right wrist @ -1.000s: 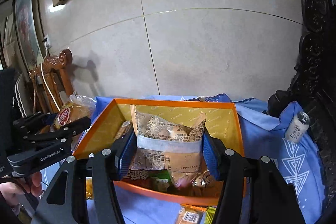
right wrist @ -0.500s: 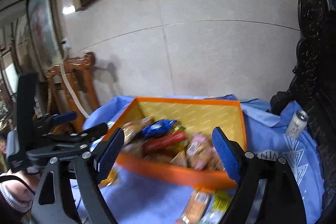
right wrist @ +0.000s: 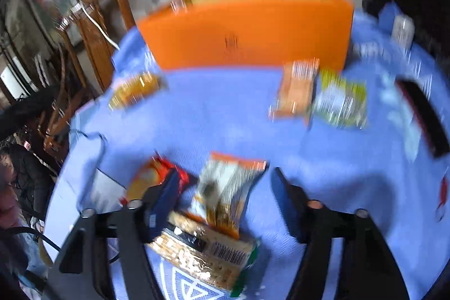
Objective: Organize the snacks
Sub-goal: 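Grasp the red round cookie pack with the left tool while the right tool grasps a printed snack bag, then carry the cookie pack and snack bag over the orange box and release them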
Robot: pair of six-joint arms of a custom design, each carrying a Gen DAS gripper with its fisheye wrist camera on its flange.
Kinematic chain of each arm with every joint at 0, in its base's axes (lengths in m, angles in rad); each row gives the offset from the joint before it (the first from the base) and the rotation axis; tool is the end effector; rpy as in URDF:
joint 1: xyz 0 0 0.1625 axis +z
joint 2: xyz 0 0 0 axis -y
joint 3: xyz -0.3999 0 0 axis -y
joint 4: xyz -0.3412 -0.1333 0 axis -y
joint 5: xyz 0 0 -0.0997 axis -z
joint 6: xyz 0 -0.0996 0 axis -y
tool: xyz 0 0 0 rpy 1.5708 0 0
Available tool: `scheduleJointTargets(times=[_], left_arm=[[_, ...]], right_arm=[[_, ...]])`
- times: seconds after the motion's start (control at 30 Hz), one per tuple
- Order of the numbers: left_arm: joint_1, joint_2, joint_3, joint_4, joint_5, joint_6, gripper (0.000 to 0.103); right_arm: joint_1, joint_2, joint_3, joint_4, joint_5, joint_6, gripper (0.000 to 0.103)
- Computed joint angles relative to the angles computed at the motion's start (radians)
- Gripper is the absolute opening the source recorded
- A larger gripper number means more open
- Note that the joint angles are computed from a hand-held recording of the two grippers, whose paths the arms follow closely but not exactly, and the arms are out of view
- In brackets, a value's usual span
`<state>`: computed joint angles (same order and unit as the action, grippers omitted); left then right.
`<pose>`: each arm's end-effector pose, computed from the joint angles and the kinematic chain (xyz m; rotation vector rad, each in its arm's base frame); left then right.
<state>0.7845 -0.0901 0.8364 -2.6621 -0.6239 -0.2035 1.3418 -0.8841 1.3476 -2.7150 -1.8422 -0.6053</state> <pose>-0.3882 -0.6901 -0.0542 0.4644 2.2634 -0.9129 -0.0543 -0.7026 0.3074 0.3547 -2.5203 0.6824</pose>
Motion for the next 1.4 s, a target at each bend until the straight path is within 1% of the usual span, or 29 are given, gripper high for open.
scheduleJointTargets(times=[0.03, 0.1, 0.13, 0.17, 0.2, 0.23, 0.33, 0.4, 0.47, 0.53, 0.63, 0.67, 0.73, 0.83, 0.93, 1.0, 1.07, 1.1, 1.13, 1.17, 1.37, 1.4], left_arm=[[-0.003, -0.017, 0.044, -0.027, 0.006, -0.005, 0.099], [-0.008, -0.032, 0.091, -0.055, 0.011, -0.009, 0.099], [-0.009, -0.035, 0.106, -0.059, 0.011, -0.015, 0.099], [-0.010, -0.035, 0.112, -0.048, 0.010, -0.024, 0.099], [-0.008, -0.031, 0.108, -0.037, 0.007, -0.028, 0.099], [-0.008, -0.026, 0.105, -0.018, 0.005, -0.036, 0.099], [-0.006, -0.004, 0.087, 0.004, -0.009, -0.035, 0.099], [-0.001, 0.018, 0.055, 0.041, -0.022, -0.041, 0.099], [0.005, 0.050, 0.006, 0.073, -0.033, -0.039, 0.099], [0.015, 0.096, -0.077, 0.144, -0.038, -0.047, 0.099], [0.024, 0.151, -0.171, 0.223, -0.036, -0.035, 0.099], [0.023, 0.165, -0.191, 0.244, -0.027, -0.032, 0.099], [0.028, 0.177, -0.206, 0.281, -0.052, -0.037, 0.099], [0.034, 0.206, -0.246, 0.294, -0.060, -0.020, 0.099], [0.042, 0.241, -0.312, 0.316, -0.094, 0.000, 0.099], [0.044, 0.276, -0.376, 0.336, -0.107, 0.021, 0.095], [0.049, 0.309, -0.450, 0.391, -0.124, 0.021, 0.075], [0.053, 0.324, -0.486, 0.424, -0.141, 0.011, 0.072], [0.056, 0.331, -0.501, 0.439, -0.154, 0.006, 0.066], [0.058, 0.333, -0.504, 0.444, -0.165, 0.006, 0.062], [0.052, 0.306, -0.420, 0.377, -0.169, 0.034, 0.060], [0.051, 0.300, -0.405, 0.363, -0.164, 0.033, 0.056]], right_arm=[[0.000, 0.011, 0.002, -0.006, -0.009, 0.004, 0.060], [0.004, 0.028, 0.005, -0.025, -0.031, -0.003, 0.060], [0.006, 0.037, 0.006, -0.032, -0.042, -0.015, 0.060], [0.011, 0.044, 0.016, -0.070, -0.056, -0.041, 0.060], [0.018, 0.051, 0.017, -0.094, -0.081, -0.058, 0.054], [0.018, 0.049, 0.021, -0.098, -0.083, -0.049, 0.048], [0.008, 0.035, 0.017, -0.081, -0.065, -0.025, 0.037], [-0.001, 0.031, 0.018, -0.101, -0.065, -0.021, 0.036], [-0.016, 0.003, 0.042, -0.134, -0.028, 0.011, 0.036], [-0.029, -0.024, 0.063, -0.149, 0.005, 0.036, 0.036], [-0.039, -0.055, 0.087, -0.151, 0.036, 0.053, 0.036], [-0.040, -0.061, 0.096, -0.158, 0.040, 0.054, 0.036], [-0.042, -0.073, 0.113, -0.170, 0.055, 0.052, 0.036], [-0.039, -0.079, 0.125, -0.177, 0.066, 0.056, 0.036], [-0.030, -0.086, 0.133, -0.186, 0.070, 0.053, 0.036], [-0.026, -0.090, 0.139, -0.198, 0.071, 0.049, 0.036], [-0.022, -0.091, 0.143, -0.208, 0.064, 0.044, 0.036], [-0.021, -0.092, 0.143, -0.206, 0.064, 0.045, 0.036], [-0.022, -0.093, 0.144, -0.205, 0.066, 0.047, 0.036], [-0.022, -0.094, 0.144, -0.206, 0.065, 0.046, 0.036], [-0.023, -0.099, 0.160, -0.221, 0.068, 0.044, 0.036], [-0.023, -0.099, 0.163, -0.228, 0.067, 0.042, 0.036]])
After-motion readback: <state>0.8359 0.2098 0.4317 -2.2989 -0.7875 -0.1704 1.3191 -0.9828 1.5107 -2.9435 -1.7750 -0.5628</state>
